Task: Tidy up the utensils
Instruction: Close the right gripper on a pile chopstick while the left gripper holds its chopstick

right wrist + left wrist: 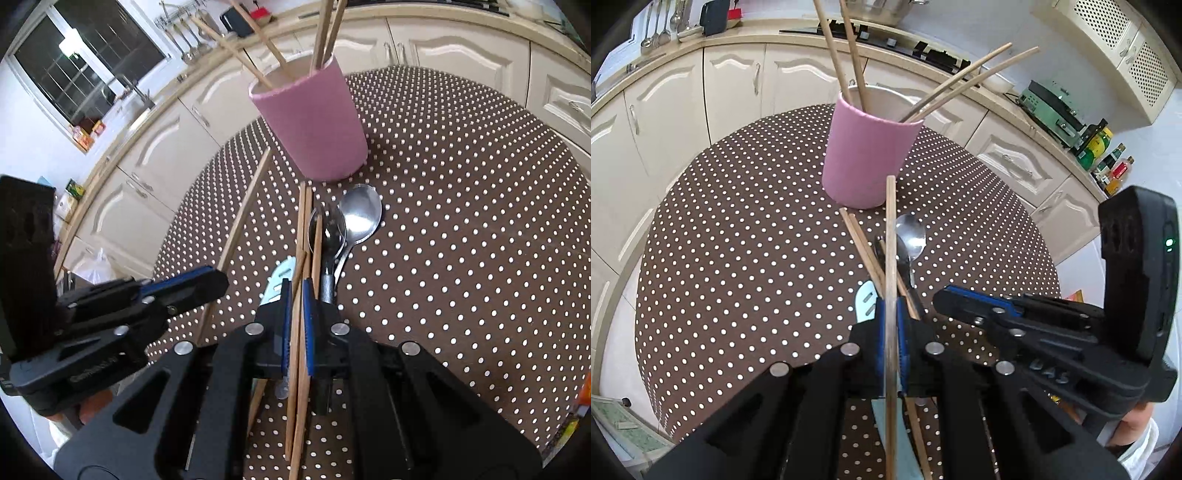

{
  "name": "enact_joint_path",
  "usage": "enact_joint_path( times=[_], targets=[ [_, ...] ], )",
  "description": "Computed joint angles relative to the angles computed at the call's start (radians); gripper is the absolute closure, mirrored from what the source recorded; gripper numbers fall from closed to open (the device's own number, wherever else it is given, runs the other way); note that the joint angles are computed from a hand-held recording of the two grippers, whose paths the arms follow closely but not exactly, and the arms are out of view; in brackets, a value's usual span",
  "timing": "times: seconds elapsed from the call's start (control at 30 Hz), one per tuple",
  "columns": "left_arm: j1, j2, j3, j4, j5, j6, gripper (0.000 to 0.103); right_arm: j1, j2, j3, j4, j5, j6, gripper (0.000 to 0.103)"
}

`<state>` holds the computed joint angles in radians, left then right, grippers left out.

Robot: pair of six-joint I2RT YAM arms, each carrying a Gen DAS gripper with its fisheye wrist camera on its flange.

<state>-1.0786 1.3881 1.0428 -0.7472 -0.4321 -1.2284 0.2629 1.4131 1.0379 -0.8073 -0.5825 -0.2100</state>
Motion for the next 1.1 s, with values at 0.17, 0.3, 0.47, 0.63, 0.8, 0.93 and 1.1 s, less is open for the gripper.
enact_joint_path(
  times=[0.17, 0.3, 0.47, 0.63, 0.8, 0.93, 1.1],
  targets=[
    [0.012, 0.010, -0.011, 0.001, 0.023, -0.003, 0.097, 0.062, 0.043, -0.006, 0.021, 0.074, 0.027, 0.096],
    [0.023, 0.015, -0.020, 0.006, 0.036, -0.007, 0.097, 0.110, 0.056, -0.002, 0.041, 0.122, 0.061, 0.096],
    [0.030, 0.009, -0.039, 0.016, 0.049, -0.010, 0.097, 0.227, 0.071, 0.027, 0.061, 0.200, 0.156, 0.096],
    [0.034, 0.011, -0.043, 0.025, 0.058, -0.007, 0.097, 0.292, 0.086, 0.056, 0.056, 0.275, 0.179, 0.096],
    [0.036, 0.003, -0.053, 0.024, 0.061, -0.012, 0.097, 0.356, 0.100, 0.076, 0.051, 0.342, 0.204, 0.096],
    [0.037, -0.003, -0.058, 0.023, 0.063, -0.017, 0.097, 0.401, 0.120, 0.102, 0.033, 0.398, 0.204, 0.096],
    [0.028, -0.007, -0.059, 0.020, 0.061, -0.020, 0.097, 0.424, 0.150, 0.132, 0.011, 0.414, 0.216, 0.096]
  ],
)
